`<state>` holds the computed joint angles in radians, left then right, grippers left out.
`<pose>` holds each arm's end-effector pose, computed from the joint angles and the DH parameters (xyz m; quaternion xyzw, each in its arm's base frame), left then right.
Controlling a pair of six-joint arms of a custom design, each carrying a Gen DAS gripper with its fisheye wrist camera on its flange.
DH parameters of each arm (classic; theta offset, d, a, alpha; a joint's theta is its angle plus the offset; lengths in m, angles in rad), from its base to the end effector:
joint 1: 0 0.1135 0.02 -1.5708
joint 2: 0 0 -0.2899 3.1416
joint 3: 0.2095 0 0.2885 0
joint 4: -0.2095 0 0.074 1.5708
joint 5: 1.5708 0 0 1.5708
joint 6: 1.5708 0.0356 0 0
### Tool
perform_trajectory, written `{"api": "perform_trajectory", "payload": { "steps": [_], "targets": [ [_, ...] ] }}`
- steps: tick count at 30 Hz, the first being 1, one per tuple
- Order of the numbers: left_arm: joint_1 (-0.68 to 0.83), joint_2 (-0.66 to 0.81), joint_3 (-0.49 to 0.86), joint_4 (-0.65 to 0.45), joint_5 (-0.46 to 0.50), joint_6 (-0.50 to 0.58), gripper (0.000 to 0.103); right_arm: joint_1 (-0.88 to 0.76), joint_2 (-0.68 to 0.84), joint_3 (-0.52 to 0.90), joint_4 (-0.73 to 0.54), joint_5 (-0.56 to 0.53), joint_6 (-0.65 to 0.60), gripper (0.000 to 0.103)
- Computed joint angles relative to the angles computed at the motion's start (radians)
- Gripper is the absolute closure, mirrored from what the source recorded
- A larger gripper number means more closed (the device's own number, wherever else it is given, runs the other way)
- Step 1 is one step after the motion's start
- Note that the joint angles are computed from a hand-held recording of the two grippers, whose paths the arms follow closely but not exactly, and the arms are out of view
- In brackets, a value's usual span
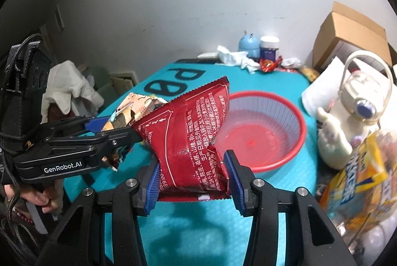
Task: Organize snacks
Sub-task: 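Lift and carry both held bags toward the red mesh basket, then lower both bags into the red basket and open both tools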
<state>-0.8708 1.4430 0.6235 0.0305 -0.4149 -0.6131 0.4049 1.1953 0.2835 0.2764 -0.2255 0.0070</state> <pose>0.2008 -0.2161 0.1601 0.0384 0.9073 -0.1116 0.4035 0.2004 0.0945 0.1323 -0.2250 0.8594 0.1899 0.4180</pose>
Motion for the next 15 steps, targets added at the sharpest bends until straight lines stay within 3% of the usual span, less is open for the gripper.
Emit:
{"api": "perform_trajectory", "payload": {
  "steps": [15],
  "targets": [
    [0.113, 0.184, 0.226, 0.056, 0.105, 0.17, 0.053, -0.137, 0.11, 0.134, 0.038, 0.03, -0.049, 0.056]
  ]
}}
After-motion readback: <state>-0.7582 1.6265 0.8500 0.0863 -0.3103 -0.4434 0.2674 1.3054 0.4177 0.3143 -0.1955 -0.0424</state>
